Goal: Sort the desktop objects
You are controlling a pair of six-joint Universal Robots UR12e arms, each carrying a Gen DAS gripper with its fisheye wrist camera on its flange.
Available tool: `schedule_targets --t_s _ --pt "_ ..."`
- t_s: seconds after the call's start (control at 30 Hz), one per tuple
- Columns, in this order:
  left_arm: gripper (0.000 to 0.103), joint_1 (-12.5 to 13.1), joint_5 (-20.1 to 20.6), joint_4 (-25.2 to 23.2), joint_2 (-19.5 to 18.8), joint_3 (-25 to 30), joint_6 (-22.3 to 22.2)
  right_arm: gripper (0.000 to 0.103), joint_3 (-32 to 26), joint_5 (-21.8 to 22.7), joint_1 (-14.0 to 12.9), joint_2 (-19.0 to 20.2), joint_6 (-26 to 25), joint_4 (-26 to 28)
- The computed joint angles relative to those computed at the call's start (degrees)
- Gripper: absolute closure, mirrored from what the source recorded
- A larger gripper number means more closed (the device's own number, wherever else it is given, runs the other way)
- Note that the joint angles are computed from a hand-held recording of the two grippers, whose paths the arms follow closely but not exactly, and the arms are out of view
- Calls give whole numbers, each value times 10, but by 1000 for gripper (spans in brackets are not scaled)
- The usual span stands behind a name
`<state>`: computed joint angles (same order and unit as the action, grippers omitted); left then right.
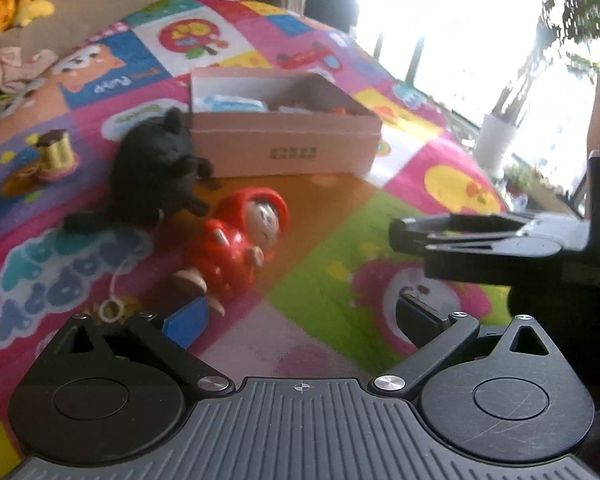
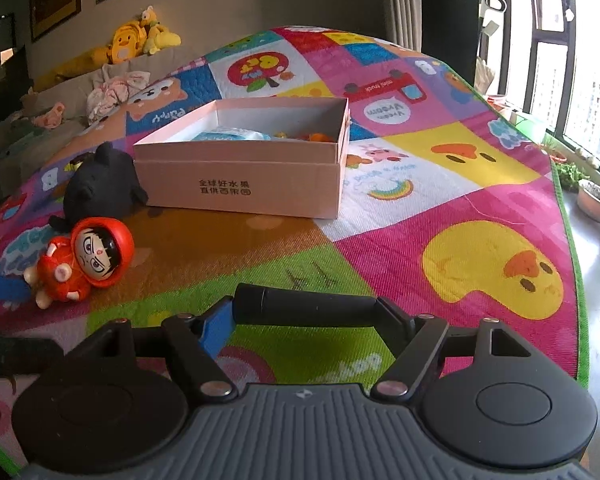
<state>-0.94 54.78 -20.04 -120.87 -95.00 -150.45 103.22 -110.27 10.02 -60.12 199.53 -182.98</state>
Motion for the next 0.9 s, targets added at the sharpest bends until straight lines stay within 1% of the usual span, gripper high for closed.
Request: schedule_targets --t_s 0.07,0.1,0.17,0.23,0.27,0.37,0.47,0.5,0.53,0.57,0.6,0.67,0.7,0.73,0.77,0.83,0.9 --pt "1 -9 33 11 -8 7 2 28 0 3 -1 -1 5 7" --pt "1 -13 51 24 -12 11 -1 28 0 1 -1 -1 7 8" --pt "1 -17 85 61 -21 15 -7 28 0 0 0 -1 7 7" --pt "1 -21 127 106 -28 18 -7 28 -1 -1 0 0 6 8" --pt "1 -22 149 127 -32 20 -5 28 -1 -1 0 0 5 9" --pt "1 -20 188 153 -39 27 -3 28 -2 -2 1 0 4 11" --pt "1 -21 247 193 -47 31 -6 28 -3 -3 1 0 4 11" --pt "1 -20 261 202 -48 32 -12 28 -3 -3 1 1 4 11" --pt "1 -18 262 201 -47 33 -22 28 -2 -3 1 0 3 11" --pt "1 -12 240 190 -44 33 -35 28 -3 -3 1 0 3 12" --pt "1 -3 200 167 -39 34 -46 28 -3 -3 2 0 2 12" --pt "1 8 120 119 -33 36 -54 28 -4 -5 2 1 2 15" --pt "0 10 93 111 -33 37 -53 28 -5 -5 3 1 1 16" --pt "0 9 79 109 -34 38 -46 28 -5 -6 3 1 0 17" --pt "0 7 73 109 -36 40 -37 28 -5 -7 3 1 -2 16" --pt "0 -1 78 114 -45 48 -23 28 -4 -7 3 1 -4 15" --pt "0 -7 79 111 -55 61 -23 28 -4 -5 3 1 -6 15"
